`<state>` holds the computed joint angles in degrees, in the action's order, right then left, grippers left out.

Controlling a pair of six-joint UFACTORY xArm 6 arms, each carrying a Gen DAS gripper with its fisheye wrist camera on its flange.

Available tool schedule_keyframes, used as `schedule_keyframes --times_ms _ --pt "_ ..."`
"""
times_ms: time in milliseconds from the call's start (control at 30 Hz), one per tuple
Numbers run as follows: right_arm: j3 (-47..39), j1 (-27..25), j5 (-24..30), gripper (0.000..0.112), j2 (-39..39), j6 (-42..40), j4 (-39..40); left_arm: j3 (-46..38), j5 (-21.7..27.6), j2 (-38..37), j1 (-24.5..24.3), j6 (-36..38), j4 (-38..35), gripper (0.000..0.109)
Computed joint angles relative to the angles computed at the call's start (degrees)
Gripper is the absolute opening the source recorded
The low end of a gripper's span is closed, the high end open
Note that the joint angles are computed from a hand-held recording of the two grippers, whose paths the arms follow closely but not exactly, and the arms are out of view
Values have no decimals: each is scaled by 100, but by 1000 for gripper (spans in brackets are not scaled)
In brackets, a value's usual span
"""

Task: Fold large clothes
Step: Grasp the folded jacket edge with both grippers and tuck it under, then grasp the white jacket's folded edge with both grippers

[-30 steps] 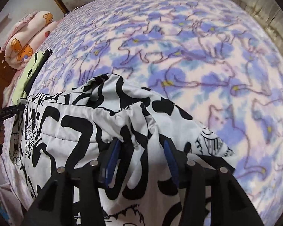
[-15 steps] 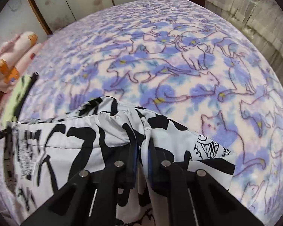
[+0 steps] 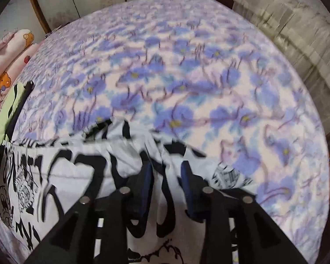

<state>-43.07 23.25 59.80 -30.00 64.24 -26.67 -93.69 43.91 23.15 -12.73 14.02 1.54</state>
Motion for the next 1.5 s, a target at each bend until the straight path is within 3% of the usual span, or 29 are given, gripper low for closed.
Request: schedule_keyframes --times_ms 67,133,200,333,400,533,567,633,733,800,1033,1167,1267,1367,1500 --pt "-275 246 291 57 56 177 -432 196 -133 -265 -58 48 -33 84" --pt "-432 444 323 58 100 253 -677 400 -113 -544 -106 225 -312 84" --pt "-541 582 62 58 182 200 -612 601 39 -801 -193 519 -821 84" --pt "-541 782 -1110 57 496 -77 200 881 482 -1101 -374 909 -1649 84" --pt "-463 944 -1710 50 685 69 418 1101 631 -1251 -486 947 -1916 84" --pt "-448 1267 -2396 12 1218 -88 1091 1530 860 -1448 -719 928 -2133 82" --pt "-395 1297 -2551 8 1267 -100 1200 1627 859 -1486 -745 941 -2165 79" --pt "-238 1358 -2952 2 1364 -253 1501 1801 943 -1522 -786 912 -2201 49" --pt "-148 1355 -2917 0 1462 -646 1897 1779 1332 -1284 -823 736 -2002 16" --pt "8 1343 -3051 0 1436 -723 1931 1948 1218 -1212 -858 554 -1656 12" --pt "404 1143 -3008 0 1026 -969 1882 2242 676 -1286 -626 972 -1922 8" --pt "465 1025 -2405 0 764 -612 1341 2172 659 -1216 -355 914 -2083 6" --pt "774 847 -2065 0 340 -498 1335 2380 120 -1281 -322 477 -1268 6" --pt "1051 664 -1679 0 -130 -293 1248 2306 -14 -1154 -171 133 -568 6" --pt "1245 571 -878 0 -721 11 920 2220 -97 -1056 156 31 -421 6"
